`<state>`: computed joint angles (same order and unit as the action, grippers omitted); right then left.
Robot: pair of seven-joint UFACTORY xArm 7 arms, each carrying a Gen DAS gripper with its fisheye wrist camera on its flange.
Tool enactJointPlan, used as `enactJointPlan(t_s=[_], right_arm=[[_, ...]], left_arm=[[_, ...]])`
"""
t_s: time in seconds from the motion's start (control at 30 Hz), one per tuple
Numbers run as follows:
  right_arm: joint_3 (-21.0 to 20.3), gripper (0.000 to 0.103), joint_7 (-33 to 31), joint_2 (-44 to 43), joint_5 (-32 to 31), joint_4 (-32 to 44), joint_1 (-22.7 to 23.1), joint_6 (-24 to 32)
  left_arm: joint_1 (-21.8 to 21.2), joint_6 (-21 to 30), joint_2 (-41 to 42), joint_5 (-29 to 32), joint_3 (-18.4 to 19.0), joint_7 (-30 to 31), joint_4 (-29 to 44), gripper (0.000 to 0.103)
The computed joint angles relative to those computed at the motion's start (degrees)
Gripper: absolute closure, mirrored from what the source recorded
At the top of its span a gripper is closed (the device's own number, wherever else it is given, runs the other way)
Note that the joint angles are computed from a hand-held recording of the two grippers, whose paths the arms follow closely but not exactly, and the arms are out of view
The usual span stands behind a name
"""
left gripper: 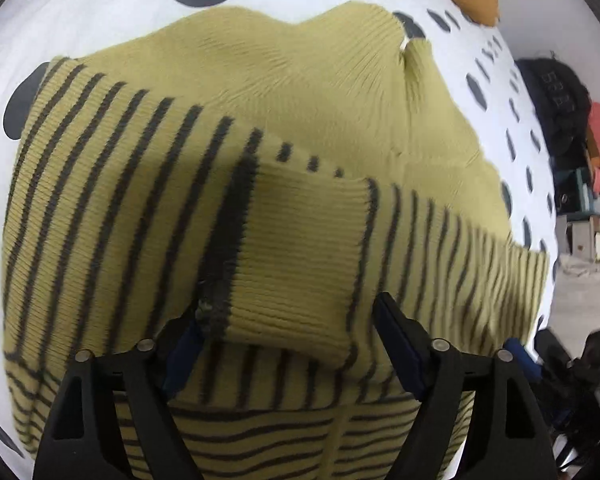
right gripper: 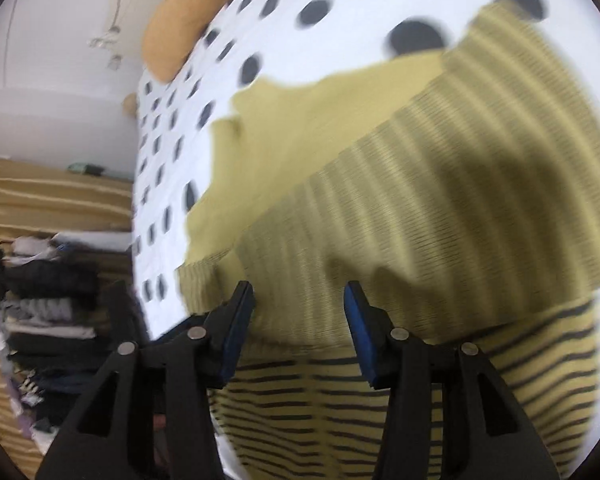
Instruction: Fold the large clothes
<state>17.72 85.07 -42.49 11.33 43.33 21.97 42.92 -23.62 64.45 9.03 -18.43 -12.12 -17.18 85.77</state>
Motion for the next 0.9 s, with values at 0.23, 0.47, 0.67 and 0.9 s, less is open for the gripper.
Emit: enactJointPlan(t_s=[0.23,0.47,0.67,0.9], right_arm=[[0.26,0.055,3.41,-6.97,-2.07,1.11,-2.99,11.2],[0.63,0.055,0.18,-4.58,-3.23,4.72,-3.87,15.12],[-0.24,0.055,-1.32,-1.41,-1.79,2.6,-3.25,14.64],[-2.75,0.081,-2.32,-4.41,-2.37,3.18,-4.84,23.41]], left_arm=[[-1.05,-2.32,-2.52,2.76,0.07,-1.95,0.88,0.096],[3.89,-1.43,-5.43,12.05,3.83,-5.94,-0.12,0.096],[4.97,-1.12,-4.85,14.87,3.77,-7.19,-3.92,0.094],[6.76,1.61,-6.77,22.35,5.08,-14.68,-1.76,0.1]])
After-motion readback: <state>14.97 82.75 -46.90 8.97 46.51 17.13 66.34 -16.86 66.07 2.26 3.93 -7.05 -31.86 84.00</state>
